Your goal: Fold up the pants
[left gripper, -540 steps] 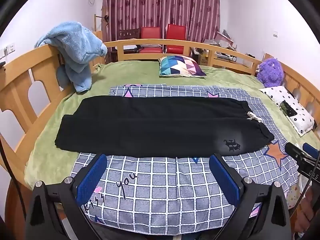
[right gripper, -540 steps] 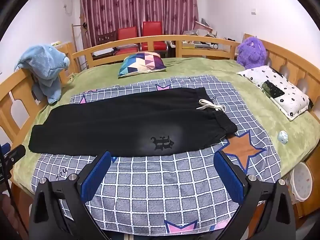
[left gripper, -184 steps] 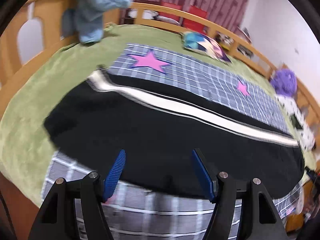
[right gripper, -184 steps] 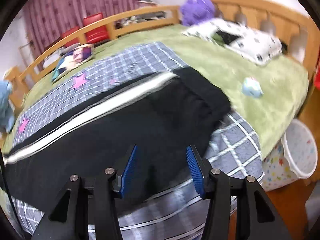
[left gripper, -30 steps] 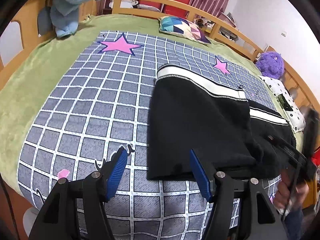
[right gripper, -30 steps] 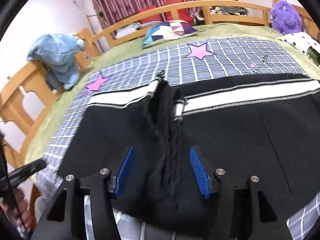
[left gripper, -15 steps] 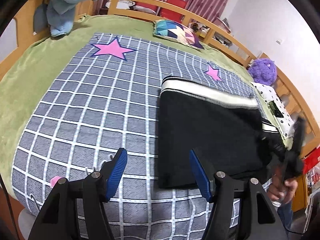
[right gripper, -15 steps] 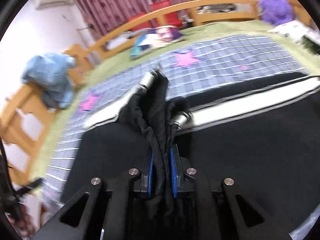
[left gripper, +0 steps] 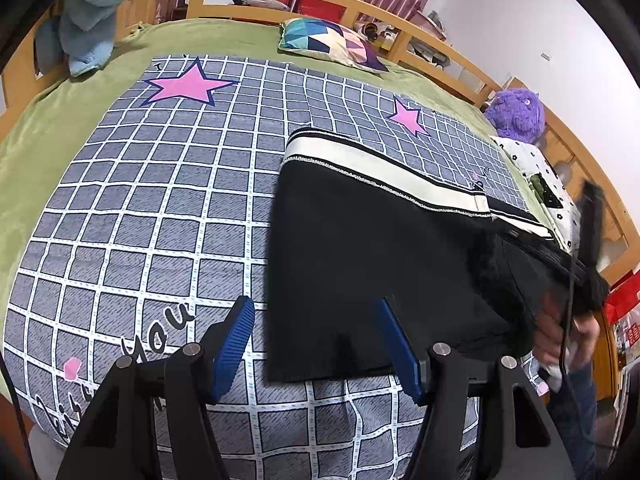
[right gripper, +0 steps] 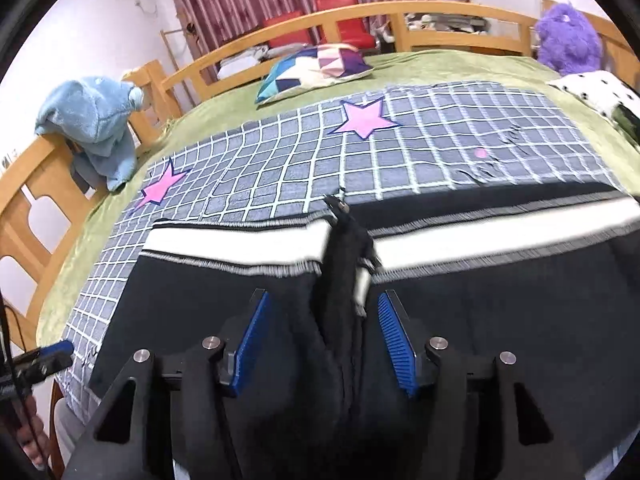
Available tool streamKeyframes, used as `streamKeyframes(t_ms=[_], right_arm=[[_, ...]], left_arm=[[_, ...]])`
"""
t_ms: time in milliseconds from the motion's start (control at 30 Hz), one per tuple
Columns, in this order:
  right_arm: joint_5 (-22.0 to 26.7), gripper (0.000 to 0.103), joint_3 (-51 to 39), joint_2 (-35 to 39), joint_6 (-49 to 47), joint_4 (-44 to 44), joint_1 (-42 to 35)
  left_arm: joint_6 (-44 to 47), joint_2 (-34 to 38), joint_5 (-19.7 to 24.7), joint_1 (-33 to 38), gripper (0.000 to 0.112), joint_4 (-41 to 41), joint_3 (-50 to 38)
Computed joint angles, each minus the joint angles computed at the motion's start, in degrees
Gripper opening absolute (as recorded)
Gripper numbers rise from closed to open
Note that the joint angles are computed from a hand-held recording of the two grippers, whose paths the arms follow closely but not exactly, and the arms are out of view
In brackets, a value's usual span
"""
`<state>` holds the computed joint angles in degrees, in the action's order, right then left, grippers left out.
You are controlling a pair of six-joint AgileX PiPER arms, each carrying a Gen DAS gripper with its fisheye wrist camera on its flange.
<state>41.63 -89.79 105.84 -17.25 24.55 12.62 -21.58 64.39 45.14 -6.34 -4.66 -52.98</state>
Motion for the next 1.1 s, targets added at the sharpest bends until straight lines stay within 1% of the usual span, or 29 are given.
streamKeyframes(t_ms=[33,67,100,133,167,200,233,267,333,367,400,433,500,533,567,633,667,700,733,767,800,833,867,900,933,967,1000,1067,1100], right_arm=[[2.0,0.047,-4.2,3.6,1.2,-1.3,0.5],[4.4,0.013,-8.6,7.2,4.2,-4.0,1.3],[5.7,0.013,-12.0,9.9,6.8,-6.7,1.9],[5.3,0.013,-13.1,10.9,7.1,-7.0,1.7],[2.7,0.011,-12.0,10.2,7.6,-5.1,0.5],[1.1,0.011,-10.5,9.3,7.3,-2.3,-0.7],[1.0,0.011,-9.9,9.1,8.0,-1.8,-1.2],[2.3,0.014,-10.7,9.8,9.8,-3.4,-0.8],[7.7,0.024,-13.8,12.6,12.1,-10.6,1.7],[8.5,0.024,-12.9,12.0,11.5,-12.5,2.4],[7.8,0.024,-9.8,9.2,11.4,-12.8,2.4],[4.8,0.025,-4.3,4.7,10.8,-11.4,2.0],[-0.9,0.035,5.8,-3.1,7.7,-6.3,0.9],[-2.5,0.043,10.9,-6.7,4.7,-3.5,0.5],[-2.8,0.044,13.7,-8.3,3.1,-2.7,0.6],[-4.9,0.044,20.7,-10.3,4.1,-7.0,2.9],[-8.7,0.044,24.7,-11.0,4.4,-7.9,4.0],[-13.8,0.044,28.2,-12.5,6.0,-9.5,5.2],[-16.5,0.044,30.6,-14.3,8.6,-12.7,6.5],[-17.0,0.044,31.0,-14.7,9.5,-13.6,6.7],[-15.2,0.044,30.1,-14.8,8.9,-12.1,6.1],[-12.4,0.045,29.4,-15.5,6.8,-8.4,4.7],[-10.7,0.045,29.0,-15.7,2.4,-3.8,2.8],[-9.0,0.045,29.8,-17.0,-1.3,0.2,1.2],[-7.9,0.046,30.8,-18.9,-3.8,2.0,-0.4],[-8.0,0.051,31.1,-20.0,-3.9,1.6,-0.7],[-7.9,0.053,31.7,-21.4,-4.5,0.9,-1.4],[-8.2,0.056,32.9,-24.4,-7.0,0.5,-3.0],[-8.8,0.056,33.6,-26.3,-6.1,-2.0,-3.7]], left_arm=[[-0.4,0.3,0.0,-0.4,0.062,0.6,-0.3],[-0.7,0.6,0.0,-0.6,0.062,1.0,-0.5],[-0.6,0.8,0.0,-0.7,0.062,1.2,-0.6],[-0.5,1.0,0.1,-0.8,0.062,1.4,-0.8],[-0.6,1.1,0.0,-0.7,0.062,1.7,-1.0],[-0.8,1.2,-0.2,-0.7,0.062,1.8,-1.0],[-0.8,1.5,-0.7,-0.5,0.062,1.4,-1.0],[0.5,2.0,-1.6,0.2,0.062,-0.6,-1.0],[3.6,3.2,-2.6,1.3,0.062,-4.0,-0.8],[3.8,4.1,-3.1,1.0,0.062,-4.4,-0.6],[3.6,4.5,-3.4,0.6,0.062,-4.0,-0.4],[2.3,5.1,-4.0,-0.5,0.062,-2.7,0.2],[0.4,6.0,-4.7,-1.6,0.062,-1.0,1.7],[-0.7,6.3,-5.5,-2.1,0.063,-0.4,2.9],[-3.0,6.6,-6.9,-3.2,0.065,1.5,4.5],[-5.3,8.3,-7.6,-5.3,0.068,3.8,6.1],[-8.0,7.9,-8.7,-7.0,0.069,6.8,7.0],[-9.5,7.7,-8.1,-7.8,0.069,8.3,6.7],[-9.4,7.9,-6.6,-8.0,0.069,8.4,5.7],[-8.1,8.2,-4.8,-7.4,0.069,7.2,4.4],[-6.4,8.1,-3.7,-6.4,0.069,5.5,3.5],[-5.9,7.7,-3.2,-5.8,0.069,5.1,3.1],[-7.4,7.2,-3.1,-6.2,0.069,7.0,2.6],[-10.7,7.1,-2.8,-7.4,0.069,11.1,2.1],[-15.3,7.0,-2.1,-9.3,0.069,16.5,1.6],[-18.7,7.2,-1.5,-10.9,0.069,20.8,1.0],[-19.9,7.7,-1.2,-11.5,0.069,22.8,0.4],[-18.9,8.1,-2.8,-10.7,0.069,22.2,0.0],[-18.0,8.4,-3.7,-9.9,0.069,21.1,-0.2]])
